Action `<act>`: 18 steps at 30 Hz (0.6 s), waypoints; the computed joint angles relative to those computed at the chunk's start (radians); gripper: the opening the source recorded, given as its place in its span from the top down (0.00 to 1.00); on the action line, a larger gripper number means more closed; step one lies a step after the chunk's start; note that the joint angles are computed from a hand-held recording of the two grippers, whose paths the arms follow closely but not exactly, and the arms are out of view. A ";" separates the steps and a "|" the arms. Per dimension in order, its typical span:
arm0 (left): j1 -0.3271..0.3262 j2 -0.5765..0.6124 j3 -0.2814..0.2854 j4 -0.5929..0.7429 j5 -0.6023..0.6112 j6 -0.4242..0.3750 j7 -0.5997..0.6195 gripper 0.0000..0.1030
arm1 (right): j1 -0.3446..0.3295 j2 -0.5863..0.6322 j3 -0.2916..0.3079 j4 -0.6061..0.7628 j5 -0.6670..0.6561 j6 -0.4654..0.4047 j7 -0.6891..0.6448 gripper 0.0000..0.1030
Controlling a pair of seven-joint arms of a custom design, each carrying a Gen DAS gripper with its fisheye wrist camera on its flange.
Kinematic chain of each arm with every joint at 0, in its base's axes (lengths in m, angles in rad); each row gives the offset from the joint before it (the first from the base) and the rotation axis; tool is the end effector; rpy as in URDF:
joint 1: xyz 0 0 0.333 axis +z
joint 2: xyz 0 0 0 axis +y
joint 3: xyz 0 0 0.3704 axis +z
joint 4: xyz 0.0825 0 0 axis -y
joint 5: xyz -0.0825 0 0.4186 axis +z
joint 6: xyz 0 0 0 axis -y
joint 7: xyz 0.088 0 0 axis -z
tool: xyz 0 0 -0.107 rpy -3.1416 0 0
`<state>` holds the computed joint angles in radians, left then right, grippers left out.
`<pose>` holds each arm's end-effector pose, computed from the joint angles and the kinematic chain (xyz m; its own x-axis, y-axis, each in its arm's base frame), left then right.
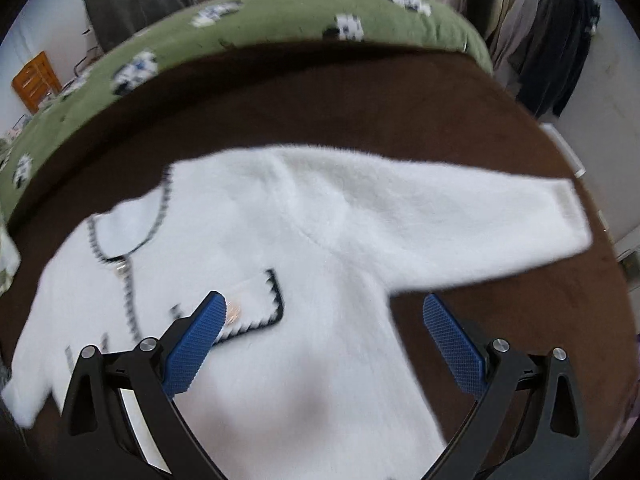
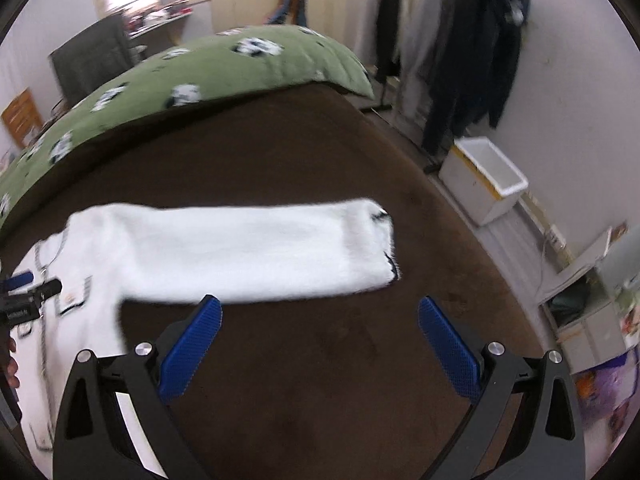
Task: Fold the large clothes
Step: 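Grasp the cardigan sleeve cuff with the right tool and lift it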
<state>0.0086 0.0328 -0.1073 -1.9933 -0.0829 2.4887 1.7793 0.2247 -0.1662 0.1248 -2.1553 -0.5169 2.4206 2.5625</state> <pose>0.6303 -0.0613 0.5341 -0.2460 -0.9691 -0.0157 -0.8637 0.2265 -0.4503 0.5269 0.1935 0.5567 -0.3119 -0.9500 -0.0109 -0.7803 0.2627 -0.5676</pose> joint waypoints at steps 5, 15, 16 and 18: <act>-0.011 0.130 -0.008 0.056 0.056 0.071 -0.032 0.06 | -0.050 0.061 -0.058 -0.077 0.031 0.191 0.060 0.08; -0.003 0.261 -0.030 0.132 0.016 0.081 -0.002 0.05 | -0.087 0.172 -0.110 -0.131 0.001 0.446 0.253 0.18; 0.000 0.257 -0.033 0.123 0.010 0.091 0.006 0.05 | -0.085 0.176 -0.114 -0.133 -0.012 0.453 0.277 0.18; 0.006 0.258 -0.038 0.118 -0.005 0.099 0.018 0.05 | -0.081 0.182 -0.125 -0.132 -0.098 0.469 0.376 0.18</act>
<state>0.0148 0.2908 -0.1449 -1.8751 -0.0878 2.5875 1.7975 0.1441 0.0160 -0.0004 -2.2877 -0.6145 2.8895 2.9383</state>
